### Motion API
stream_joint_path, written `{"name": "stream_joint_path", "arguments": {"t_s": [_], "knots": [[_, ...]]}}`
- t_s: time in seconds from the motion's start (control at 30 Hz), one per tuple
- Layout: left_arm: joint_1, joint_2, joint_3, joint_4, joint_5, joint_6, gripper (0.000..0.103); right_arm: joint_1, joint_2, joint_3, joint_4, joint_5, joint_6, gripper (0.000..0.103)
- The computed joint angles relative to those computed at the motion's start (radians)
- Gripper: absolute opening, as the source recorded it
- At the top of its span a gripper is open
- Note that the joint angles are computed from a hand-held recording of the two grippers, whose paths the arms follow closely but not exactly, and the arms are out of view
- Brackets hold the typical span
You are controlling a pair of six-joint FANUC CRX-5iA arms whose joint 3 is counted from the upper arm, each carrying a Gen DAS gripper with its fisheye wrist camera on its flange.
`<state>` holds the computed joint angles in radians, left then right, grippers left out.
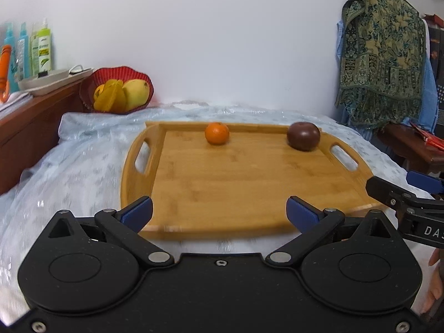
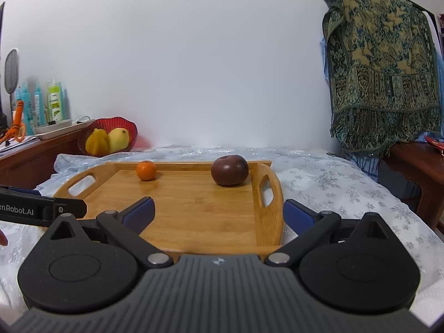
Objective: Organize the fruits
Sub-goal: 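Withdraw both tools from the tray back toward the remaining fruit, then grasp the green apple with the left tool while the right tool grasps the large orange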
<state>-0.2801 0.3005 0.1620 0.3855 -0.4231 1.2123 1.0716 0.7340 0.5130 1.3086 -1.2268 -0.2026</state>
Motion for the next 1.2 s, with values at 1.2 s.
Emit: {"name": "stream_joint_path", "arguments": {"t_s": [1.2], "knots": [[-0.072,-0.213,-0.377,0.233,0.120,-0.282,0.075,0.031,-0.073,-0.176,0.015,0.123,-0.233,0.078]]}}
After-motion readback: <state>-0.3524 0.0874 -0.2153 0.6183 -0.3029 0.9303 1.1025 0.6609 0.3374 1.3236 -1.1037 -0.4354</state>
